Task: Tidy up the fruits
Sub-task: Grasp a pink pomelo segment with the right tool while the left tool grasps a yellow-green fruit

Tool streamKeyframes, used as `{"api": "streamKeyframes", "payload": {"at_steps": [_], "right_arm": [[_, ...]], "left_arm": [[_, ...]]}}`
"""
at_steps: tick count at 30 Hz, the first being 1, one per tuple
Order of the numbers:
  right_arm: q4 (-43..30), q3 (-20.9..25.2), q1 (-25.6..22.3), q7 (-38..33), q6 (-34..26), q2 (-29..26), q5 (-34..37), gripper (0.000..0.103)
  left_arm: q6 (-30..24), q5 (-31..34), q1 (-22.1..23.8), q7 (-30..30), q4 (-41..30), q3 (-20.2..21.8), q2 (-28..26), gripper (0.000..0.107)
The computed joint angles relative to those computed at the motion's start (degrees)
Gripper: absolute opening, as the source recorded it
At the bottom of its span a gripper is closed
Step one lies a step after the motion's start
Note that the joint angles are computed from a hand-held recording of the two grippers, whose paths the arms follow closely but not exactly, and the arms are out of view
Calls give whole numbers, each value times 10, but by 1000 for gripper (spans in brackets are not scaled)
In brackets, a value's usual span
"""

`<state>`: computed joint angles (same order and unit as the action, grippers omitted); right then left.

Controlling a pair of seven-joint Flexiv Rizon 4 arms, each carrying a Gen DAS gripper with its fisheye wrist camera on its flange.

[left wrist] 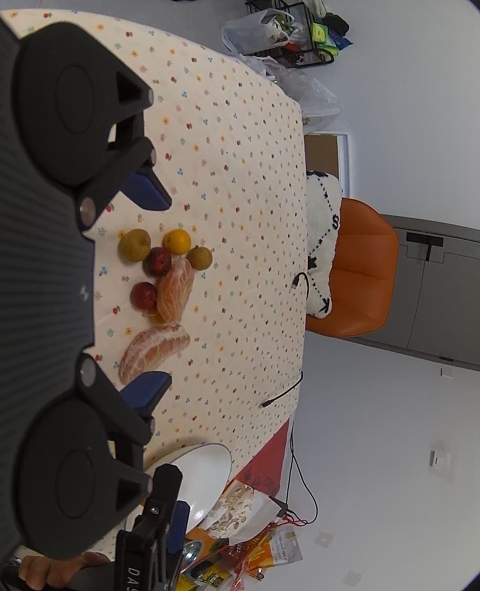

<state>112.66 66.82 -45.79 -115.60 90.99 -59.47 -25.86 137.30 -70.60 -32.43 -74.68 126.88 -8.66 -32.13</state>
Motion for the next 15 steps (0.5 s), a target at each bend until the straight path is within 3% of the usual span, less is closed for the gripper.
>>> {"api": "streamKeyframes", "payload": {"at_steps": [8,15], "right_arm": [[-4,9,4,-25,-35,-2,22,102],[-8,-10,33,-41,-32,17,54,102]], "left_arm": [[-9,59,15,-65,25,13,-8,88],[-33,111,32,-120,38,29,-14,72]]}}
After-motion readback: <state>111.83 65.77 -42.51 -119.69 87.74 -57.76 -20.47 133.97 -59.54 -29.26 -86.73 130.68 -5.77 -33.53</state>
